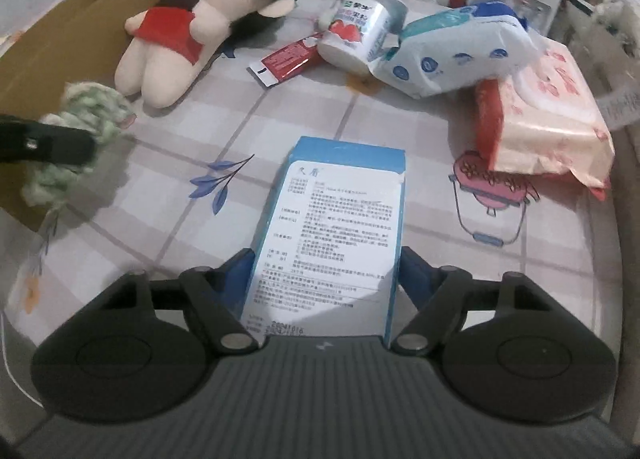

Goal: Organize soft objects
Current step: 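Lower the scrunchie into the box with the left tool while the right tool drops the medicine box in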

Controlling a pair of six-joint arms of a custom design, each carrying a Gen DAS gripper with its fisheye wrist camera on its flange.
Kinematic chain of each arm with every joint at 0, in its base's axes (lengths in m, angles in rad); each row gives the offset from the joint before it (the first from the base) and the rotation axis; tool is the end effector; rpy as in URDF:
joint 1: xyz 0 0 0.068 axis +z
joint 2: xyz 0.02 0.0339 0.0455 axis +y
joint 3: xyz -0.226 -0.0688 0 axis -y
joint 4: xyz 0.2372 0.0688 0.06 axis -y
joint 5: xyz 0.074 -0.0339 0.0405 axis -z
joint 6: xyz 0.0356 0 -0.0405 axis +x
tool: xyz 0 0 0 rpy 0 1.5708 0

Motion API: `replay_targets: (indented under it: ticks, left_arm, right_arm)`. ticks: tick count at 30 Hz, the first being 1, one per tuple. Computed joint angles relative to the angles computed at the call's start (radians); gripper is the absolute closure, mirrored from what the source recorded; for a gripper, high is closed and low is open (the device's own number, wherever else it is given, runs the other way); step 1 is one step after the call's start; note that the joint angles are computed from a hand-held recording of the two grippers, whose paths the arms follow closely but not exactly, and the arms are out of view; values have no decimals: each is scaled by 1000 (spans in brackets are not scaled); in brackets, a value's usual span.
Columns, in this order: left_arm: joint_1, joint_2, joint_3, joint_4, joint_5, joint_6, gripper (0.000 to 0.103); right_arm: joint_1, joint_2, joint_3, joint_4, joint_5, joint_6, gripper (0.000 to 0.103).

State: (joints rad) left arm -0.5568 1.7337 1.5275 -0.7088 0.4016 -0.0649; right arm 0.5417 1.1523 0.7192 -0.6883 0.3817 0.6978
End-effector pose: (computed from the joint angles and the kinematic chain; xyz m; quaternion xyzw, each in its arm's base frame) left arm 0.3035 -0.2054 0.2621 0.2882 0.8841 -0.2763 0.2427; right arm 0.1912 0.0996 0.1785 0.1168 0.9510 -0.0235 0.2855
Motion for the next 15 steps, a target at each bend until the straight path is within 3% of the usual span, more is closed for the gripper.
replay_targets:
  ticks: [3,8,11,15]
  left_arm:
    - [50,-57,-34,5,59,12,86]
    - [138,-127,-23,-27,146,52,86]
    - [231,-165,8,-48,197,68,86]
    - [393,-109,171,-189,259,117,86]
  right_arm:
    - [50,-67,-64,17,62,83,28]
    - [155,-328,-169,56,130,192,28]
    - [197,-322,-77,60,149,169,27]
    - [148,-185,112,169,43,52,27]
